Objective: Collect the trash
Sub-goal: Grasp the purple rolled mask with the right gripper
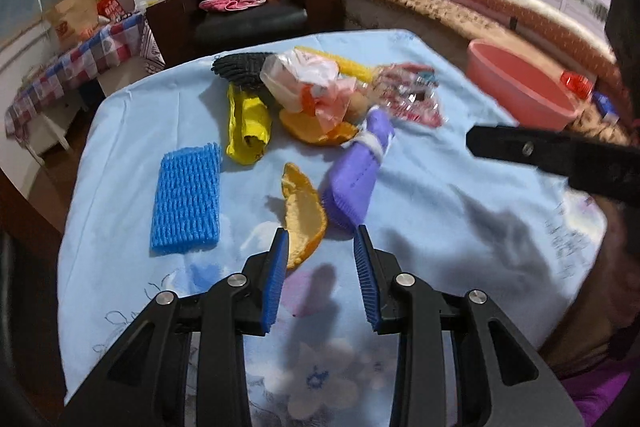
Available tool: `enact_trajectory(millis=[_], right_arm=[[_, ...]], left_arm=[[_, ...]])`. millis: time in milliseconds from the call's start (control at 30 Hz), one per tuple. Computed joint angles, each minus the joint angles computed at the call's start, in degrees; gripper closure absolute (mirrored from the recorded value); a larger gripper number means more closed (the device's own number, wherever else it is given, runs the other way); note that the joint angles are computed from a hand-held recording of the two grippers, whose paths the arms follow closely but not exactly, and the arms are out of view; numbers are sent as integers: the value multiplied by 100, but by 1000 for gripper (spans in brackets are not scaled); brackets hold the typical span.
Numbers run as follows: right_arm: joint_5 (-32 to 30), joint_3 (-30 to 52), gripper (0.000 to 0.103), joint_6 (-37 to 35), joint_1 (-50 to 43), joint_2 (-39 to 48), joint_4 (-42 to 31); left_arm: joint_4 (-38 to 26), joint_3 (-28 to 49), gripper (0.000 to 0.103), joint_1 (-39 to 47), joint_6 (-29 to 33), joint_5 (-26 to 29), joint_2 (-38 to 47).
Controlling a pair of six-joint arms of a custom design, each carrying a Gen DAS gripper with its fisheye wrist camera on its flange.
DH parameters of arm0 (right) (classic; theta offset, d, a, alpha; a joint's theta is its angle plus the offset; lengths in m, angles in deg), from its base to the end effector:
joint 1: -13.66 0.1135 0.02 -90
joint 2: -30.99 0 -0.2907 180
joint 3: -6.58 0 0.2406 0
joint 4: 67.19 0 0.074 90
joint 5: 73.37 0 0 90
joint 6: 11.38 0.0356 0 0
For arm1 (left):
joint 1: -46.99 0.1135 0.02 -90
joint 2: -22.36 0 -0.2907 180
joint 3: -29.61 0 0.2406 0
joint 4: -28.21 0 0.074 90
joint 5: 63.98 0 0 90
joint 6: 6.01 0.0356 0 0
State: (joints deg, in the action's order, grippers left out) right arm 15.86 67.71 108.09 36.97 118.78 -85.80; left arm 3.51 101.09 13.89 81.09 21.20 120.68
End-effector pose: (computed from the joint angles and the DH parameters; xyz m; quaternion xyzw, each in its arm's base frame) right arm 0.2762 0.1195 0.2182 0.0471 0.9236 0.1747 0.3381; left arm 0.2905 -0.1858 0.2068 0.2324 0.9144 -0.0639 0.3252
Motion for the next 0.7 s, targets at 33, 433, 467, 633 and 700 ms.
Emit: enact_trajectory(millis=[33, 433, 467, 633, 700], right_arm=[[-25, 56, 53, 9, 24, 40, -23], [-515, 1298, 53, 398, 240, 1207, -593], [-562, 1404, 53, 509, 229, 1319, -655], [-692, 1891, 53, 1042, 218, 1838, -903], [-652, 2000, 53, 1115, 258, 1967, -916]], left_arm=[[34, -13, 78, -8, 40, -46, 47], [583, -516, 100, 278, 88, 351, -332], [601, -539, 100, 309, 68, 395, -373], [698, -627, 101, 515, -36, 642, -485], [702, -632, 100, 583, -73, 724, -491]])
